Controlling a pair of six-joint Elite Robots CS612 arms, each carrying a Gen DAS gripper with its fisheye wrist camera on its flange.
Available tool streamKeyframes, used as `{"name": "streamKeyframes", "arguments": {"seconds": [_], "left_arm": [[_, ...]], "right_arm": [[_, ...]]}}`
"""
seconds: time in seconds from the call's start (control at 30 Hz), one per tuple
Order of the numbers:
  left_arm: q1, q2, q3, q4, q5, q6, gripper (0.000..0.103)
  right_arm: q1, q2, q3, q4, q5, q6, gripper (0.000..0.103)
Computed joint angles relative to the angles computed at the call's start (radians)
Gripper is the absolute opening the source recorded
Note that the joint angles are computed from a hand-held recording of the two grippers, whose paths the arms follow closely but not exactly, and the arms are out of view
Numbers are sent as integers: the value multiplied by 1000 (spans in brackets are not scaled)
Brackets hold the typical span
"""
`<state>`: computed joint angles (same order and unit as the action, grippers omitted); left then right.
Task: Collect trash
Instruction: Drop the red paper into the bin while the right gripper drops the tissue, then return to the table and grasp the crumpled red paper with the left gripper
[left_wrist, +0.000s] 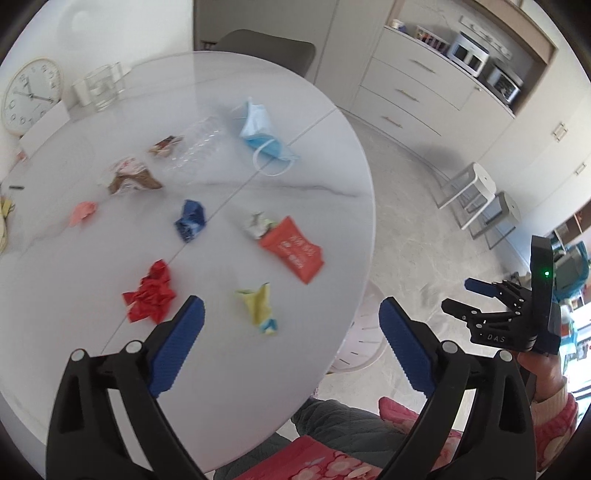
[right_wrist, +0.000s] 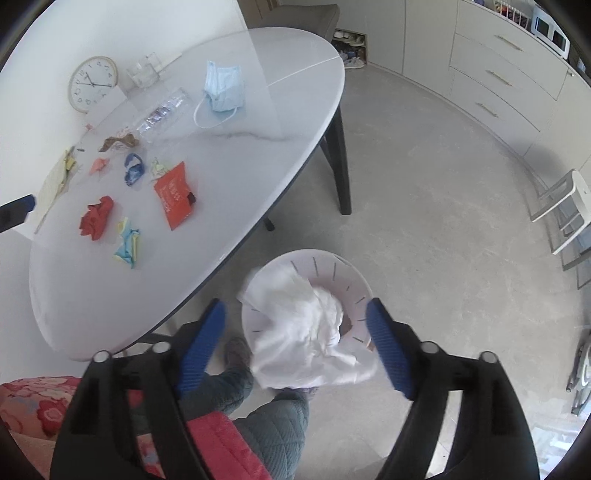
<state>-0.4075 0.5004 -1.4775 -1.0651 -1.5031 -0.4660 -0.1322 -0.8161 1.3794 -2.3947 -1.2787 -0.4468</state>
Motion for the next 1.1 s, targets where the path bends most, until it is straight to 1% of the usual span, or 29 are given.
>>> {"name": "streamKeyframes", "arguments": {"seconds": [0.07, 0.13, 0.23, 0.43, 0.63, 0.9, 0.97, 1.1], "left_arm": [[6, 6, -15, 11, 12, -14, 91], [14, 13, -32, 16, 20, -28, 91], [30, 21, -55, 26, 34, -44, 91], [57, 38, -100, 44, 47, -55, 91], [71, 54, -126, 77, 56, -51, 91], [86, 60, -120, 65, 32, -42, 92], [89, 62, -114, 64, 26, -43, 95], [95, 69, -102, 61, 11, -41, 95]], "right_arm": [[3, 1, -4, 5, -1, 10, 83], [7, 0, -6, -4, 0, 21, 89], [14, -7, -8, -33, 12, 35, 95], [30, -15, -25, -69, 43, 65, 100], [60, -14, -41, -79, 37, 46, 100], [98, 2, -72, -58, 31, 26, 100], [107, 8, -79, -57, 28, 17, 100], [123, 28, -102, -42, 26, -7, 100]]}}
